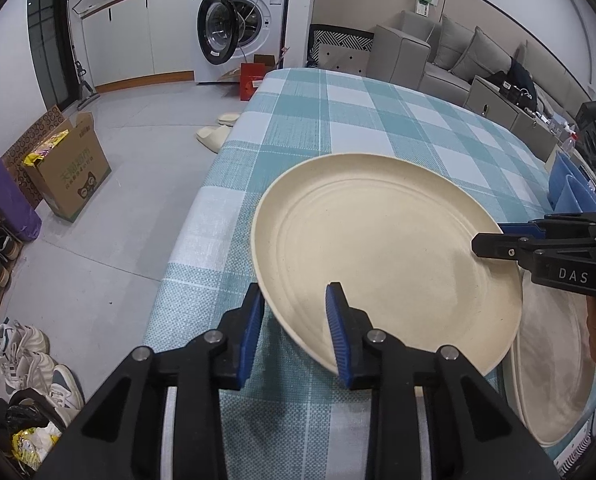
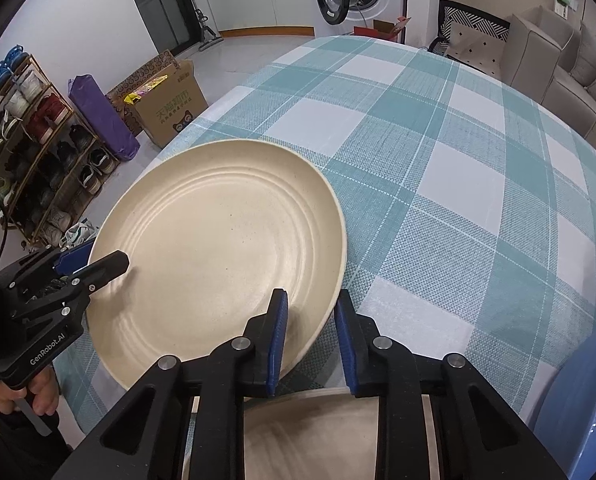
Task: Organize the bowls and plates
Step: 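Lift the cream plate up with the left gripper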
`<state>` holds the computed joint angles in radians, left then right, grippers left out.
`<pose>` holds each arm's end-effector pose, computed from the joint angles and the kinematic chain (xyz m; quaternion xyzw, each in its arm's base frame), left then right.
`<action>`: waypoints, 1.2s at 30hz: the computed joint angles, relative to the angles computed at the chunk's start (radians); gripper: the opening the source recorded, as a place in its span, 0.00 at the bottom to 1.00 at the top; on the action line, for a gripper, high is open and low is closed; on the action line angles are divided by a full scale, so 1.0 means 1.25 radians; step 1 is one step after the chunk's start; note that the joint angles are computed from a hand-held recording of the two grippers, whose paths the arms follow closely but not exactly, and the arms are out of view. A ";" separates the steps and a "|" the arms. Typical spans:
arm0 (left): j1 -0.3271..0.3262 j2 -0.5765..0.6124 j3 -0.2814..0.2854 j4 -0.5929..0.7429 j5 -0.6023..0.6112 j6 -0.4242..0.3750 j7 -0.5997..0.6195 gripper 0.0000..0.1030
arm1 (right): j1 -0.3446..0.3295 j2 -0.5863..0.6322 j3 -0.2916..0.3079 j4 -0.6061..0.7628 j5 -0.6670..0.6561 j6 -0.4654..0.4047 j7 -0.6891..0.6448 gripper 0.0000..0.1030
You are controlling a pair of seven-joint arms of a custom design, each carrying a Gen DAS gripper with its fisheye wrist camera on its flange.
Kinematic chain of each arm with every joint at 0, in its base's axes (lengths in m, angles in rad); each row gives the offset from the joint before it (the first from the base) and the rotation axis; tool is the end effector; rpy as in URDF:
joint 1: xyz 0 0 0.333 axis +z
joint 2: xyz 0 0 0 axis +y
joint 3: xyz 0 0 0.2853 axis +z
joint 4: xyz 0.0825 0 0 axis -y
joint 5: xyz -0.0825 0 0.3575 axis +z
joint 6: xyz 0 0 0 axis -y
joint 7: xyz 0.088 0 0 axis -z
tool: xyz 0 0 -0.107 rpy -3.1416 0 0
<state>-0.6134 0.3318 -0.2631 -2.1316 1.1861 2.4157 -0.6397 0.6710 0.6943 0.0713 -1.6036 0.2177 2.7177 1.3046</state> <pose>0.3530 -0.4162 0.2459 -0.7912 0.5163 -0.2256 0.2377 0.5201 0.4555 0.2616 -0.9038 0.3653 -0.0350 0.2204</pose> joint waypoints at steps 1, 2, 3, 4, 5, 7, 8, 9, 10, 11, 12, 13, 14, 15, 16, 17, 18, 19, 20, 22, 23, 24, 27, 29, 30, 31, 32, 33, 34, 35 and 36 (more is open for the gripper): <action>-0.001 -0.002 0.000 -0.001 0.002 -0.001 -0.003 0.29 | 0.002 -0.004 -0.002 -0.006 -0.002 0.006 -0.001 0.23; -0.003 -0.003 0.000 -0.001 0.003 -0.006 -0.004 0.29 | 0.005 -0.009 -0.004 -0.013 -0.004 0.012 0.000 0.23; -0.004 -0.004 -0.001 0.000 0.003 -0.010 -0.003 0.29 | 0.006 -0.013 -0.006 -0.018 -0.006 0.018 0.000 0.23; -0.005 -0.005 -0.002 0.001 0.002 -0.016 -0.001 0.29 | 0.008 -0.017 -0.008 -0.024 -0.009 0.023 -0.001 0.23; -0.006 -0.005 -0.002 0.002 0.001 -0.020 -0.001 0.29 | 0.009 -0.020 -0.007 -0.029 -0.010 0.027 -0.003 0.23; -0.007 -0.006 -0.003 0.003 0.001 -0.026 0.001 0.29 | 0.013 -0.027 -0.010 -0.039 -0.014 0.037 -0.003 0.23; -0.007 -0.007 -0.004 0.003 0.002 -0.028 0.001 0.29 | 0.013 -0.029 -0.010 -0.042 -0.014 0.039 -0.003 0.23; -0.008 -0.008 -0.005 0.004 0.002 -0.031 0.001 0.29 | 0.012 -0.031 -0.009 -0.047 -0.013 0.043 -0.004 0.23; -0.010 -0.009 -0.006 0.004 0.002 -0.035 0.000 0.29 | 0.011 -0.034 -0.008 -0.051 -0.012 0.046 -0.005 0.23; -0.010 -0.011 -0.006 0.003 0.004 -0.036 -0.001 0.29 | 0.012 -0.035 -0.009 -0.051 -0.012 0.046 -0.005 0.23; -0.010 -0.012 -0.007 0.002 0.005 -0.037 -0.002 0.29 | 0.012 -0.037 -0.009 -0.053 -0.012 0.047 -0.005 0.23; -0.010 -0.013 -0.007 0.002 0.006 -0.037 -0.004 0.29 | 0.011 -0.036 -0.008 -0.053 -0.012 0.049 -0.007 0.23; -0.010 -0.015 -0.007 0.001 0.009 -0.037 -0.007 0.29 | 0.012 -0.037 -0.009 -0.055 -0.011 0.051 -0.007 0.23; -0.010 -0.015 -0.008 0.001 0.009 -0.039 -0.008 0.29 | 0.013 -0.038 -0.010 -0.056 -0.012 0.052 -0.007 0.23; -0.010 -0.016 -0.009 0.000 0.008 -0.041 -0.009 0.29 | 0.013 -0.039 -0.010 -0.058 -0.013 0.053 -0.007 0.23; -0.011 -0.017 -0.009 0.000 0.010 -0.043 -0.011 0.29 | 0.013 -0.040 -0.009 -0.059 -0.012 0.054 -0.008 0.23; -0.011 -0.016 -0.010 0.003 0.010 -0.047 -0.010 0.29 | 0.013 -0.041 -0.010 -0.060 -0.012 0.057 -0.009 0.23; -0.012 -0.017 -0.010 0.003 0.010 -0.050 -0.010 0.29 | 0.015 -0.043 -0.011 -0.063 -0.014 0.060 -0.009 0.23; -0.013 -0.017 -0.011 0.005 0.009 -0.055 -0.009 0.29 | 0.016 -0.045 -0.012 -0.066 -0.015 0.063 -0.009 0.23; -0.016 -0.018 -0.013 0.008 0.007 -0.067 -0.005 0.29 | 0.017 -0.053 -0.013 -0.077 -0.015 0.070 -0.010 0.23; -0.018 -0.018 -0.015 0.011 0.006 -0.072 -0.002 0.29 | 0.017 -0.057 -0.013 -0.084 -0.016 0.074 -0.011 0.23; -0.020 -0.018 -0.016 0.014 0.006 -0.078 0.000 0.29 | 0.018 -0.063 -0.014 -0.092 -0.016 0.080 -0.012 0.23; -0.026 -0.018 -0.019 0.022 0.008 -0.091 0.006 0.29 | 0.016 -0.079 -0.014 -0.115 -0.014 0.097 -0.015 0.23; -0.030 -0.017 -0.020 0.030 0.009 -0.099 0.012 0.29 | 0.012 -0.092 -0.011 -0.133 -0.009 0.109 -0.020 0.23; -0.032 -0.017 -0.021 0.033 0.011 -0.102 0.014 0.29 | 0.009 -0.100 -0.009 -0.144 -0.006 0.115 -0.024 0.23; -0.035 -0.016 -0.022 0.037 0.012 -0.105 0.017 0.29 | 0.006 -0.109 -0.008 -0.155 -0.003 0.122 -0.027 0.23; -0.038 -0.015 -0.023 0.042 0.013 -0.109 0.021 0.29 | 0.002 -0.117 -0.005 -0.166 0.002 0.128 -0.032 0.23; -0.040 -0.014 -0.023 0.047 0.014 -0.112 0.025 0.29 | -0.002 -0.124 -0.003 -0.177 0.006 0.135 -0.037 0.23; -0.043 -0.013 -0.024 0.051 0.015 -0.116 0.029 0.29 | -0.008 -0.135 0.002 -0.190 0.013 0.143 -0.044 0.23; -0.046 -0.010 -0.025 0.058 0.016 -0.120 0.035 0.29 | -0.015 -0.144 0.006 -0.202 0.021 0.151 -0.050 0.23; -0.049 -0.007 -0.025 0.065 0.017 -0.124 0.040 0.29 | -0.021 -0.155 0.011 -0.216 0.029 0.160 -0.056 0.23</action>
<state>-0.6746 0.3227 -0.2945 -2.0505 1.2075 2.2606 -0.5893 0.6453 0.5006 0.0844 -1.8731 0.2541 2.9174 1.2341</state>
